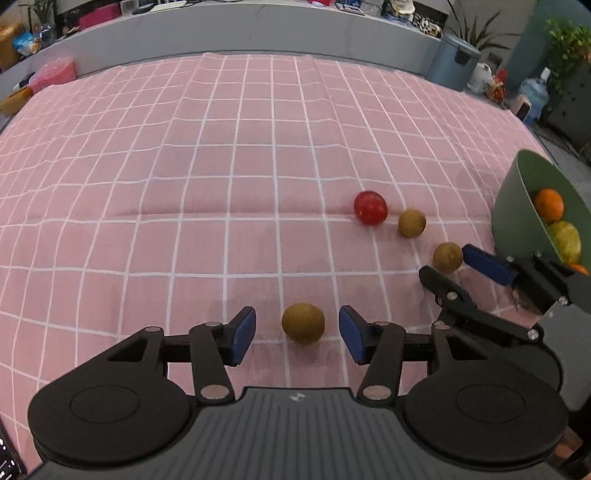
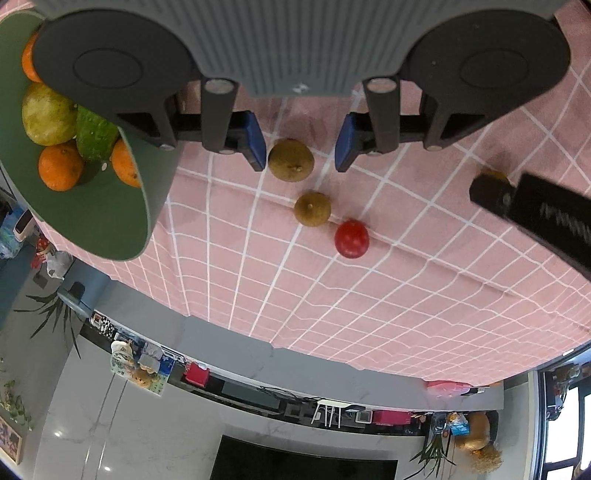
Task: Organize fruits
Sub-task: 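Move both tools back over the kiwis and tomato on the cloth, then grasp a brown kiwi with the left tool while the right tool grasps another kiwi, then carry the kiwi in the left tool while the right tool carries its kiwi over the colander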
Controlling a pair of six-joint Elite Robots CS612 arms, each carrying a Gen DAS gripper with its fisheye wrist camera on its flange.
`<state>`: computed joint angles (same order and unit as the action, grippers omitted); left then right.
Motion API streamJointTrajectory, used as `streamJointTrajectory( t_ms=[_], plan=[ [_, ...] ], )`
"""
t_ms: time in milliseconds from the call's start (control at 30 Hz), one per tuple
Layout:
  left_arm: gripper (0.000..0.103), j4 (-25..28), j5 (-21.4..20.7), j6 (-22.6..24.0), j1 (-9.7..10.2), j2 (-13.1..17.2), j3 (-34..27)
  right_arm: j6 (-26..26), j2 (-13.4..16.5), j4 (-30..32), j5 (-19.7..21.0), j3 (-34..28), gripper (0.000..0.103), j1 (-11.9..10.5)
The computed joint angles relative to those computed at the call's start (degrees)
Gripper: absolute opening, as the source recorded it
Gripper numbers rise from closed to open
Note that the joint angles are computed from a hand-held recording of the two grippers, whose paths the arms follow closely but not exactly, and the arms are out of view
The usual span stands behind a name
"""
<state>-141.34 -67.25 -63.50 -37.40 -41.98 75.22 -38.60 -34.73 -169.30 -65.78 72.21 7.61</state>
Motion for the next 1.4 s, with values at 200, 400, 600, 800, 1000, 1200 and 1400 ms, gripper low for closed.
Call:
streamJointTrajectory(
  t_ms=[200, 400, 600, 800, 1000, 1200, 1400],
  plan=[
    [0.045, 0.9, -1.9, 1.1, 0.26, 0.5, -0.8, 0.8, 0.3, 0.9, -0.2, -0.7, 0.031, 0.0],
    [0.031, 1.1, -2.6, 1.3, 0.45, 1.0, -1.4, 1.4, 0.4, 1.5, -0.9, -1.0, 0.024, 0.1],
    [0.029, 0.0, -2.4, 0.8, 0.47, 1.1, -1.2, 0.7, 0.3, 1.3, -0.6, -0.8, 0.023, 0.1],
    [0.029, -4.1, 0.1, 0.0, -0.04, 0.2, 0.6, -0.2, -0.7, 0.4, 2.9, 0.6, 0.023, -0.5],
    [0.029, -6.5, 3.2, 2.0, -0.73, -0.3, 0.7, -0.8, -3.0, 0.0, 7.1, 2.7, 0.023, -1.7],
    [0.029, -10.6, 4.8, 4.0, -1.5, -0.3, -0.9, 0.6, -4.8, 2.3, 9.1, 2.4, 0.023, -3.3],
    [0.029, -12.5, 4.7, 7.9, -2.0, 1.5, -5.7, 3.2, -5.0, 8.5, 8.9, -0.9, 0.023, -5.2]
  ],
)
